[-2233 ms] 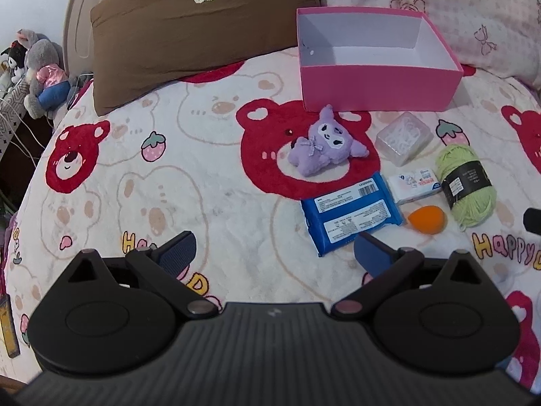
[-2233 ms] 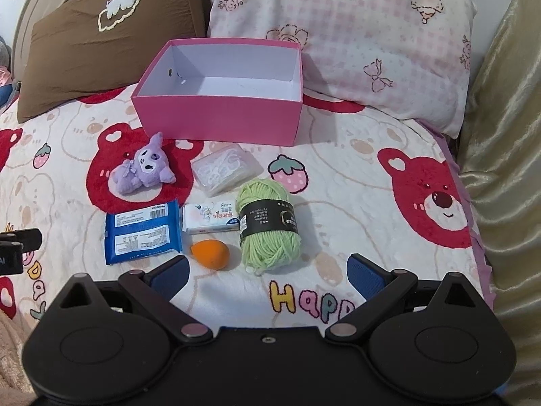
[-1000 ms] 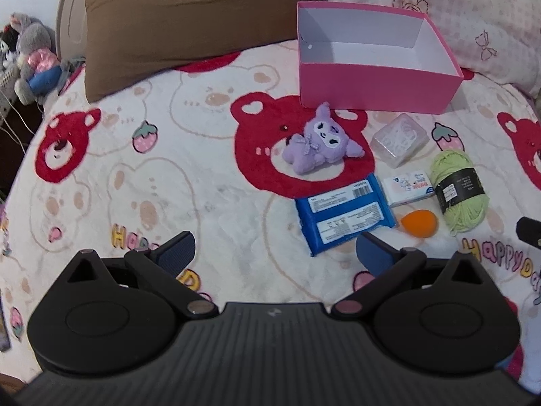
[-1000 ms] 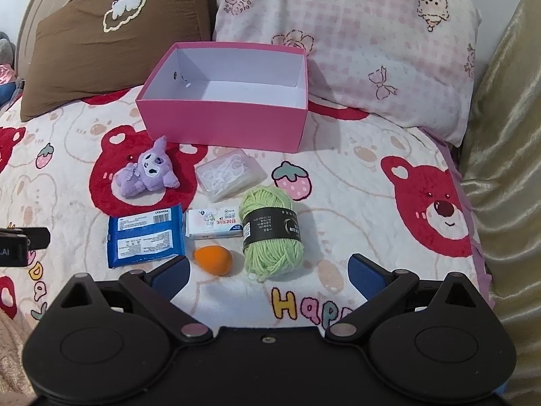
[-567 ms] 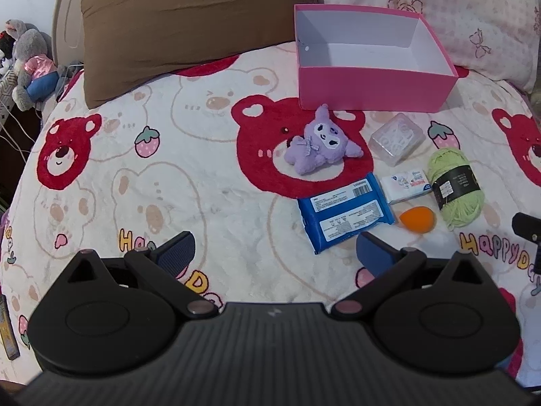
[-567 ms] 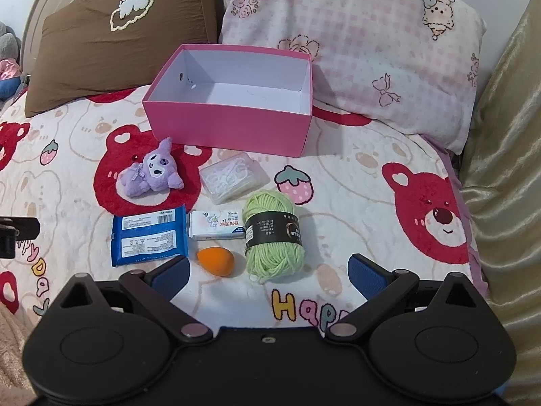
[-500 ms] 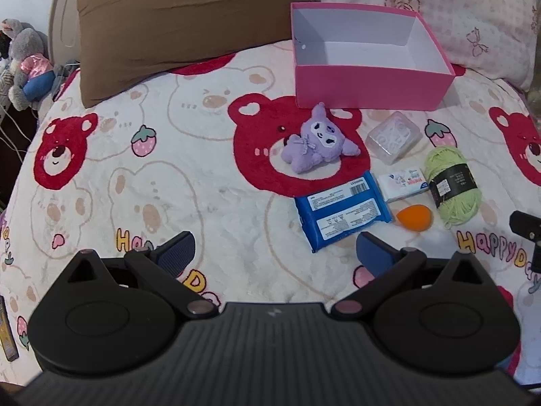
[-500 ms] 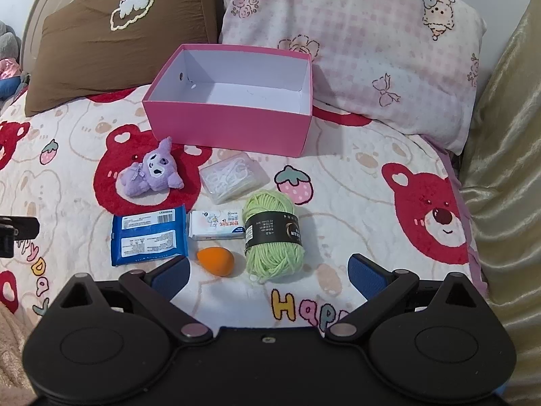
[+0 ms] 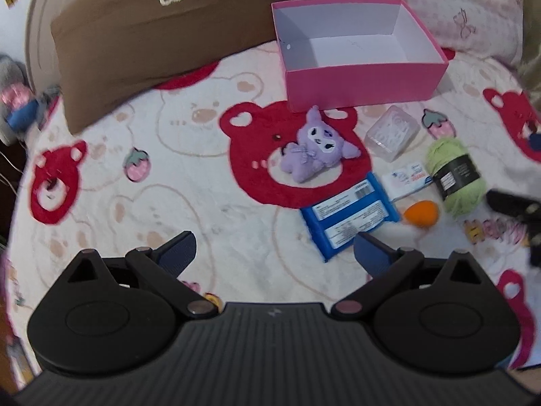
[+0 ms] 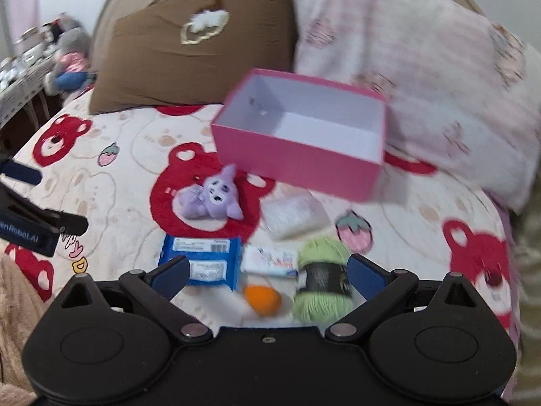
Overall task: Organize objects
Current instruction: 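Move the left tool to the blue wet-wipe pack and close on it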
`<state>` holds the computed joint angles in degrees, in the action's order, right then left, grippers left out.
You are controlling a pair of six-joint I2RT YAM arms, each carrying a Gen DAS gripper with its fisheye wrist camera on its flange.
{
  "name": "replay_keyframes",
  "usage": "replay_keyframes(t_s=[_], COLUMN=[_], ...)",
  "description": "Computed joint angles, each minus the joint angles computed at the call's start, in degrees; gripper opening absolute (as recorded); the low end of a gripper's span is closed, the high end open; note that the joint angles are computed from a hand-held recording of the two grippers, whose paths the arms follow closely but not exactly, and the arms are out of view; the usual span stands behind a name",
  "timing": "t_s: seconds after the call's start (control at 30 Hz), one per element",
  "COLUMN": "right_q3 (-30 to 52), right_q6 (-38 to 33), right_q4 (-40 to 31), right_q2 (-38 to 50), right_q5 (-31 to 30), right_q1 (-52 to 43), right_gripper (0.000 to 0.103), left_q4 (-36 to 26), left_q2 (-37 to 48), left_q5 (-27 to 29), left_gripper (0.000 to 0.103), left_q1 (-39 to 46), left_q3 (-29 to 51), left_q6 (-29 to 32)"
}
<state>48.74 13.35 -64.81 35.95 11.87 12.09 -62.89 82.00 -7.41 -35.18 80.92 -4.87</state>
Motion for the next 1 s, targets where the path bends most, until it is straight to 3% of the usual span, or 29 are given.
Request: replay_keyframes(t_s=[0.1,0.27,0.53,0.63,0.67,0.77,1.0], right_q3=[-2.4,-9.0,-14.5,-16.4,-16.8,-19.3,-24.7], right_q6=[-5.1,-9.8,-10.1,-11.7,-11.1,-9.5,-6.8], right_q4=[5.2,14.0,20.6,22.5,23.3,27.0,36.2], right_q2=[1.5,1.2,2.6,4.7,5.5,6.1,10.6], right_q5=[-9.2,-20.0,-16.5,-29.6,-30.8,-27.4,-26.3], right_q1=[-6.9,-13.6,-7.8,-14.9,-14.9,-11.2,-9.3], right_gripper=[0.1,0.1,0.096,0.091,0.091,0.091,0.085], left_q4=[1.2,7.0,16.6,18.2,18.8,21.5,31.1], left_q2=[1.2,2.2,3.3,4.5,4.9,5.8,6.4], left_q5=[3.1,1.7,5.4,8.6,9.9,10.5,12.4], left_gripper=[0.1,0.099,0.097,0.097,0.097,0.097,0.092], left_q1=[1.5,0.2,1.0,1.9,2.3,2.4,3.1], left_q3=[-0.4,-4.4,-11.1,-12.1,-12.5,-13.9,-20.5], left_q6=[-1.0,-2.0,-5.4,-6.1,-6.4,-6.6,-8.2])
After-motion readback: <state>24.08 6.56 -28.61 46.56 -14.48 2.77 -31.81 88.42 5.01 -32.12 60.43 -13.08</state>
